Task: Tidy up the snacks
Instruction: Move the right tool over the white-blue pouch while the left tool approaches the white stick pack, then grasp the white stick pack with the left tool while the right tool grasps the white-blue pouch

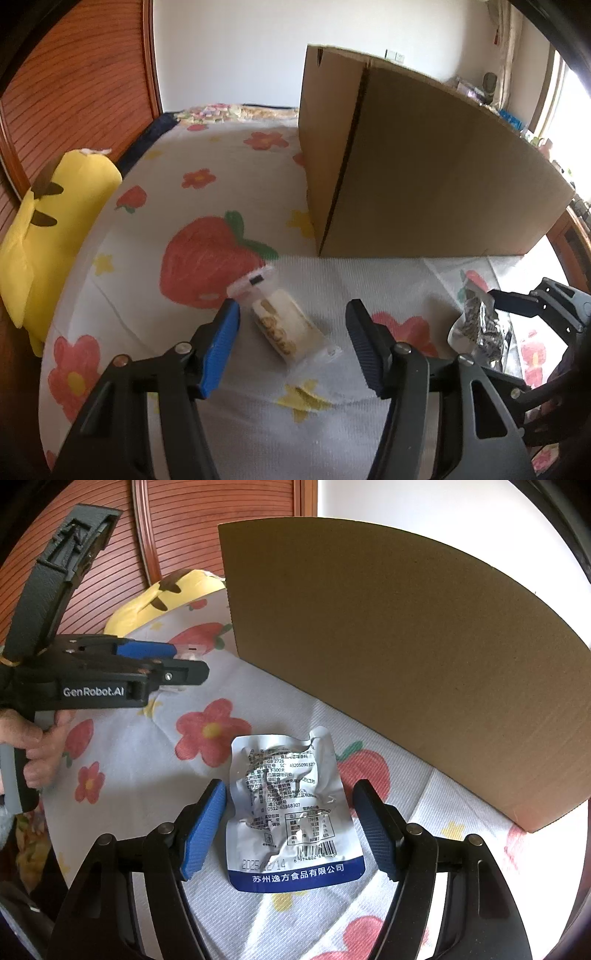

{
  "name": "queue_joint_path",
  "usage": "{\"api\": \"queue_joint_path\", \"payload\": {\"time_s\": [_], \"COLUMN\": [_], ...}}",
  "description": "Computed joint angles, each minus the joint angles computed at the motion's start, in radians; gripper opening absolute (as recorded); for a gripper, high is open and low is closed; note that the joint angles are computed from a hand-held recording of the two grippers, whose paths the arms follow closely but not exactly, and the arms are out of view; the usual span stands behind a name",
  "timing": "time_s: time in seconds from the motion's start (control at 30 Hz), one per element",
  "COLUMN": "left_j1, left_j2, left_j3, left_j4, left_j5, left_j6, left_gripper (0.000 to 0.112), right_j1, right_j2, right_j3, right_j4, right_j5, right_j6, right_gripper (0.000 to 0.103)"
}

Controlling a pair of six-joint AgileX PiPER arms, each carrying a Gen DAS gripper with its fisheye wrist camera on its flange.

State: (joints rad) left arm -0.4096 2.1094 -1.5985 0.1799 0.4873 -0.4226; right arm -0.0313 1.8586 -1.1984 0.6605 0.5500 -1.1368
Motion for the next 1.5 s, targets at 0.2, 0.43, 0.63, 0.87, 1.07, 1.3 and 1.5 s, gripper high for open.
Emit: {"api": "queue_joint_path", "payload": {"time_s": [0.2, 0.43, 0.63, 0.87, 1.07, 1.3, 1.5], "left_j1": [-0.010, -0.020, -0.044, -0.089, -0.116, -0.133, -0.137], "left_j2": [-0.016, -0.088, -0.199, -0.285, -0.326, -0.370, -0.393], "left_j3": [0.035, 0.135, 0.260, 0.375, 0.430, 0.476, 0.504], "left_j4": [0.080, 0.090, 0.175, 0.332, 0.414, 0.514, 0.556], "left_j5": [-0.023, -0.088, -0.170, -0.224, -0.242, -0.253, -0.262], "left_j6": [-0.059, -0.051, -0.161, -0.329, -0.429, -0.543, -0.594], "left_gripper": [0.044, 0.019, 0.019, 0.019, 0.019, 0.019, 0.019], "right_j1": [0.000, 0.000, 0.000, 0.001, 0.018, 0.030, 0.028], "right_j2": [0.001, 0.002, 0.000, -0.002, 0.005, 0.001, -0.010], "right_j3": [-0.001, -0.002, 0.000, 0.000, -0.026, -0.033, -0.020], "right_j4": [0.000, 0.000, 0.000, -0.005, -0.077, -0.146, -0.152], "right_j5": [0.000, 0.000, 0.000, 0.001, 0.009, 0.021, 0.020], "right_j6": [0.000, -0.001, -0.001, 0.007, 0.101, 0.186, 0.198], "right_gripper": [0.073, 0.073, 0.073, 0.073, 0.074, 0.074, 0.074]}}
